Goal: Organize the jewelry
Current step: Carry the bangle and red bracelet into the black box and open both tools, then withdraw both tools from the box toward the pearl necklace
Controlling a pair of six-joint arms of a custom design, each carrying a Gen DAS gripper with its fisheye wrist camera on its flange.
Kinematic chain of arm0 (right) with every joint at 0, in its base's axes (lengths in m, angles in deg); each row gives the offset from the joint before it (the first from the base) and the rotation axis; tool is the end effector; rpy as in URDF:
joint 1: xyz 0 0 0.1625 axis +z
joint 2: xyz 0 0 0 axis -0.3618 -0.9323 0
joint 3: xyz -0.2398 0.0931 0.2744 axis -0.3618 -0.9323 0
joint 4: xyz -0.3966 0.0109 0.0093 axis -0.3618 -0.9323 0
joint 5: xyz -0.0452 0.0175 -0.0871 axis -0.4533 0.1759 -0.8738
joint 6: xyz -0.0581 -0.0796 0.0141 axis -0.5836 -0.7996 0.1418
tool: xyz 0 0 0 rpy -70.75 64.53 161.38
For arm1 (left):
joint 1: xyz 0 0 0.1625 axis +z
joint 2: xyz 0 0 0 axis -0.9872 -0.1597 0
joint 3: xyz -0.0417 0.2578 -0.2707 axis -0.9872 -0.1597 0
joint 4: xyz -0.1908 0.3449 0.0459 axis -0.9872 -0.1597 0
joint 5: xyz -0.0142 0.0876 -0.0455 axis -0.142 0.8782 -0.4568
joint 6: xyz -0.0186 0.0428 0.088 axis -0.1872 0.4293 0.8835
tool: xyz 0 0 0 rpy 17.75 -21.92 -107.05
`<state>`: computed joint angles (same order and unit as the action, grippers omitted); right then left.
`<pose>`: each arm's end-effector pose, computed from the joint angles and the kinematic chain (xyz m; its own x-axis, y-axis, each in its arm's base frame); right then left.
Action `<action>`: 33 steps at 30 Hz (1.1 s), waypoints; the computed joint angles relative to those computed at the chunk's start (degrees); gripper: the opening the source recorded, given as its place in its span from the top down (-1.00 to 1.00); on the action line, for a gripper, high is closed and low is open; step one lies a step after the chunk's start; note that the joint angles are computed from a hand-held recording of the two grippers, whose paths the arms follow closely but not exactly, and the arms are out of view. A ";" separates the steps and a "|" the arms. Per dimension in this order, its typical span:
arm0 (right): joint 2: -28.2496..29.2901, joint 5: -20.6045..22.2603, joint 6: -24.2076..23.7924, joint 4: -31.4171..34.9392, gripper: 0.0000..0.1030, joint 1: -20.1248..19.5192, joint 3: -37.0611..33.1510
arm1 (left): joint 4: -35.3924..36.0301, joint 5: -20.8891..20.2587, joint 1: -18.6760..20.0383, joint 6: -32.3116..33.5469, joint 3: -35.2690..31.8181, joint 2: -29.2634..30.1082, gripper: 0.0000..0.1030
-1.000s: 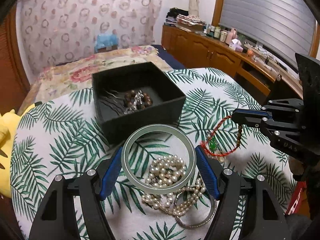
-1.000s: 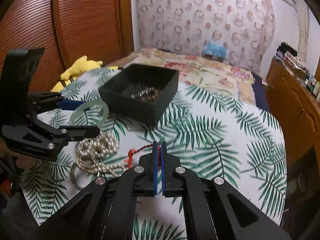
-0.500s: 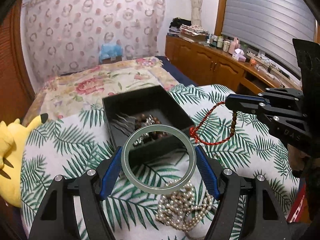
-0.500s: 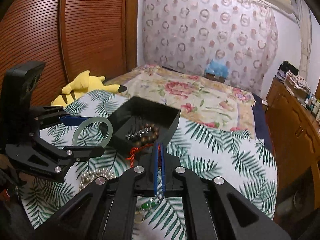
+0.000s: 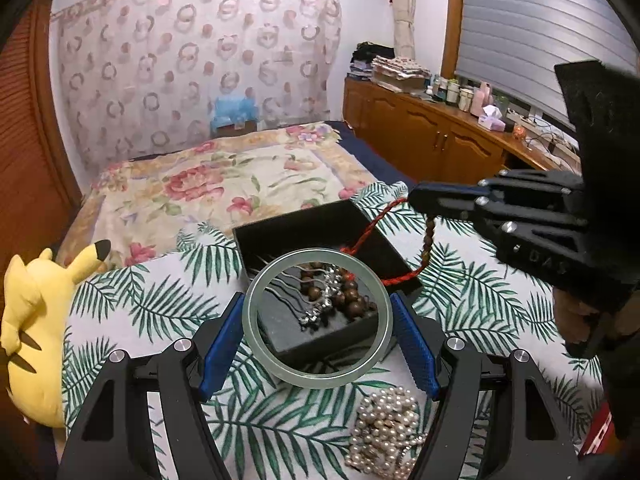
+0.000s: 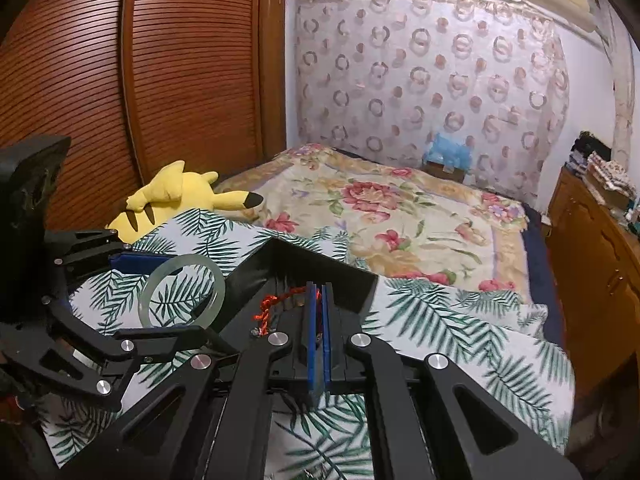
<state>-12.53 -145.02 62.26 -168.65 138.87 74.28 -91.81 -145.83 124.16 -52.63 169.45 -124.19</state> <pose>0.2969 -0.4115 0.1787 -0.6948 -0.2246 0.6833 -0.6611 0.5736 -0.4837 -0.2363 -0.4697 0.2493 -0.5477 0.6717 -0.4989 0.8303 0.5097 -0.2254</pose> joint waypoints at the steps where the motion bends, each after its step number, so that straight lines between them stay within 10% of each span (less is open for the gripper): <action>1: 0.32 0.94 0.41 0.68 0.94 -0.65 -0.30 | -0.02 0.15 0.13 -0.03 -0.45 0.44 -0.34; 33: -3.32 3.24 6.26 -3.69 0.65 -6.44 7.91 | 2.75 1.66 3.31 1.88 -12.68 15.20 -0.34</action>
